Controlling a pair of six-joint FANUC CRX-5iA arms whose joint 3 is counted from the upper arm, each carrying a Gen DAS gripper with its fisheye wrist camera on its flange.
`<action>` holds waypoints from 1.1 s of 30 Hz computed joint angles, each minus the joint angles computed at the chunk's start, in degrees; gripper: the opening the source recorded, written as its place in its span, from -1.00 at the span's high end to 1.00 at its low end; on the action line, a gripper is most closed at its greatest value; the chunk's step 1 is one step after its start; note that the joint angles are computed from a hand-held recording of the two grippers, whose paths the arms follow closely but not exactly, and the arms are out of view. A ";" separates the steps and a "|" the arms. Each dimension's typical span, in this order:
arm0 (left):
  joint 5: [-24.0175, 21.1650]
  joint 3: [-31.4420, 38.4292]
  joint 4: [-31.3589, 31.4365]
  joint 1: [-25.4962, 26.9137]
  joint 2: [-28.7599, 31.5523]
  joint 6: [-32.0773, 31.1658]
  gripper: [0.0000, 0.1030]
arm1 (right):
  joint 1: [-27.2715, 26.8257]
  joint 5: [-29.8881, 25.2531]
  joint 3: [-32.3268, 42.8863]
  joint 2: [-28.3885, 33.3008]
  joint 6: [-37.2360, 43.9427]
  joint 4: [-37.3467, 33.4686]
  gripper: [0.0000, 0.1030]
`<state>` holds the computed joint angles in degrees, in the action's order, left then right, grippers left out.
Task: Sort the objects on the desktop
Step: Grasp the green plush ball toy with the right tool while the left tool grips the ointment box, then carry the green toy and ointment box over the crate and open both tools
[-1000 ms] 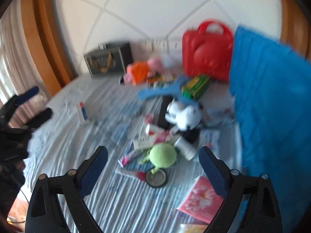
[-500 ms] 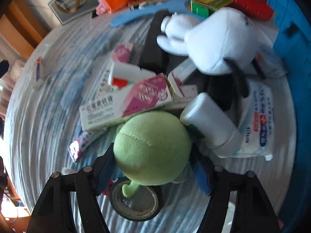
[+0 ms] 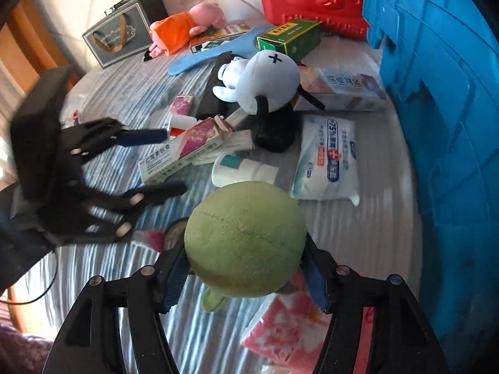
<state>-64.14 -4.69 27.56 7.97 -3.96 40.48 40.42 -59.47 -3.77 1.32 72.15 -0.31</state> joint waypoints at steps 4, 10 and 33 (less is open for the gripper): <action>0.75 0.47 -0.53 -0.25 0.28 0.30 0.40 | -0.37 0.29 0.12 0.02 0.08 -0.56 -0.26; 0.91 0.06 -1.94 -0.46 -1.40 1.95 0.46 | 0.08 0.37 1.69 0.30 0.05 0.32 -0.26; 9.20 15.35 8.90 -6.40 -12.69 4.03 0.46 | 18.70 8.64 -8.19 -30.06 -28.63 34.74 -0.25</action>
